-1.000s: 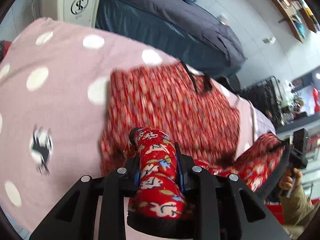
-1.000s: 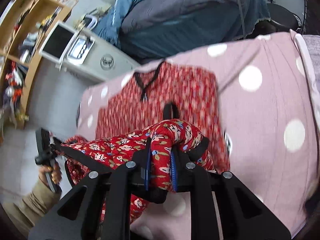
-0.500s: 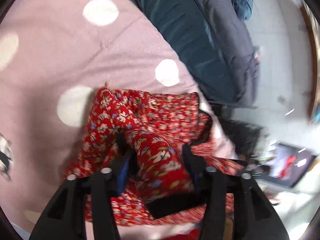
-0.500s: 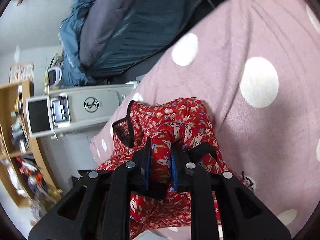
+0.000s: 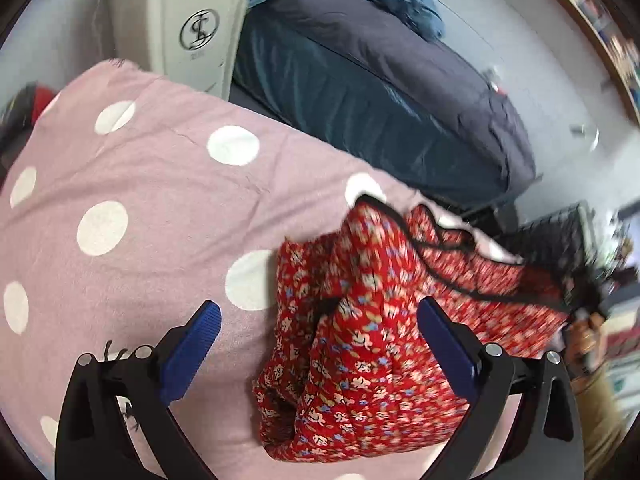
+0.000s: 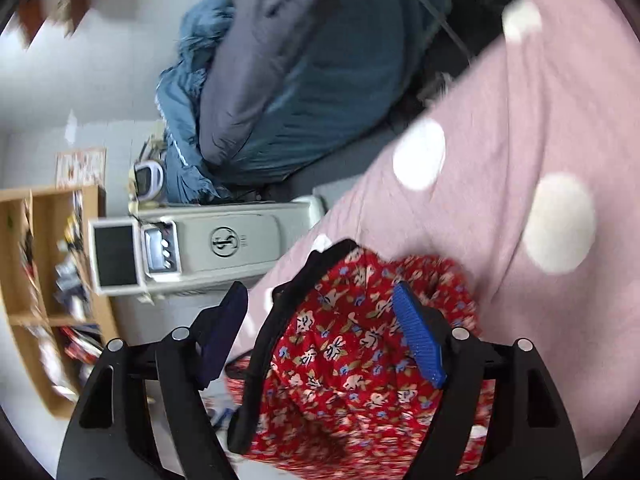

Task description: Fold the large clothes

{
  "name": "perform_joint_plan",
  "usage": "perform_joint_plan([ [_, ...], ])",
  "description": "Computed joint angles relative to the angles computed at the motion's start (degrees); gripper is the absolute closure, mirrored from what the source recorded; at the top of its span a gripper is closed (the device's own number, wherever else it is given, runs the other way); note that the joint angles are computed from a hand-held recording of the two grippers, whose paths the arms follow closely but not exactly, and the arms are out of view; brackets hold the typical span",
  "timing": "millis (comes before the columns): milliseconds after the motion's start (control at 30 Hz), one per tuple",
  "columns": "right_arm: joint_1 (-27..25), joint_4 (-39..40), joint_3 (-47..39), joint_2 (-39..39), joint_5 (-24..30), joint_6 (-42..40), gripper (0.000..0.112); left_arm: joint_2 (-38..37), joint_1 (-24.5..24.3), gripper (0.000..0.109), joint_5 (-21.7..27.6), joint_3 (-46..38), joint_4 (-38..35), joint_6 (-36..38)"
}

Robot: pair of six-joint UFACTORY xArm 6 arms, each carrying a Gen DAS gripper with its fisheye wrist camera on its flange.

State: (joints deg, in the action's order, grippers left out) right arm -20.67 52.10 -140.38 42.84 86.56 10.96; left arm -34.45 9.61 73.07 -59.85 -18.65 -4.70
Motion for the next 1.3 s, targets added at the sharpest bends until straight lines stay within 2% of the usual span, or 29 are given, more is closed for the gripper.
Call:
perform_joint_plan([
  [100,2.09,-12.93,2.43,-5.21,1.11,-10.76,0.036,-0.74,-5.12,0.012,-3.79,4.31,3.32,-0.03],
  [167,4.36,-21.26,13.06,-13.22,-1.71,-21.32,0.036,0.01,-7.75,0.012,-5.1,5.58,4.48,0.5],
  [267,5.68,-22.82,27.96,-22.41,-4.8,-29.37,0.036,0.26,-9.23,0.016,-8.4,7.65,3.07,0.78],
  [300,6.06,-23.31,30.67,-23.77,-5.02,-30.03,0.041,0.04,-9.74,0.032,-9.44,8.25,2.66,0.74],
  [333,6.58,-24.47,33.24,-24.83,-5.16,-30.19,0.058,0.89,-10.76,0.044,-9.8,8.04,4.65,-0.29],
  [367,6.79,-24.98,34.36,-24.93,-4.82,-30.13,0.068,2.04,-11.86,0.051,-9.39,7.23,8.07,-1.83],
  [433,7.58,-26.69,36.4,-25.99,-6.94,-29.27,0.092,3.63,-12.19,0.074,-8.87,5.56,8.91,-1.66],
  [533,5.73,-23.41,34.93,-25.84,-8.02,-26.78,0.097,4.33,-9.64,0.083,-9.11,3.35,7.38,-0.01],
  [700,4.02,-23.91,34.37,-23.5,-9.0,-21.65,0.098,6.72,-7.84,0.084,-11.22,4.42,8.28,-1.3],
  [767,5.01,-26.37,36.82,-23.09,-10.57,-21.12,0.098,8.15,-7.27,0.081,-13.44,6.84,7.13,-4.44],
  [833,5.47,-27.19,38.6,-22.27,-12.64,-20.27,0.098,8.49,-6.52,0.067,-17.05,10.32,5.07,-6.78],
  [900,5.49,-25.84,39.34,-21.56,-13.24,-14.91,0.097,8.56,-5.75,0.06,-19.49,12.02,2.62,-10.87],
  [967,5.47,-25.41,37.56,-20.01,-12.33,-9.55,0.093,10.32,-7.13,0.03,-17.48,9.69,9.2,-15.56],
  [1000,5.8,-26.68,35.69,-18.94,-11.65,-8.22,0.083,11.02,-7.31,0.01,-16.01,8.85,12.31,-16.03],
  [1033,6.55,-30.02,34.72,-18.64,-11.57,-7.08,0.053,10.78,-7.11,0.01,-15.98,9.23,13.02,-15.12],
  [1100,7.42,-37.03,38.98,-21.25,-15.7,-8.61,0.018,9.27,-4.7,0.01,-16.51,10.75,7.24,-13.22],
  [1167,6.49,-34.44,41.6,-23.13,-16.75,-10.52,0.018,6.93,-1.0,0.01,-15.72,12.67,-1.7,-10.62],
  [1300,1.53,-20.75,46.76,-26.84,-15.23,-14.23,0.018,2.19,2.31,0.011,-13.47,14.25,-6.71,-6.62],
])
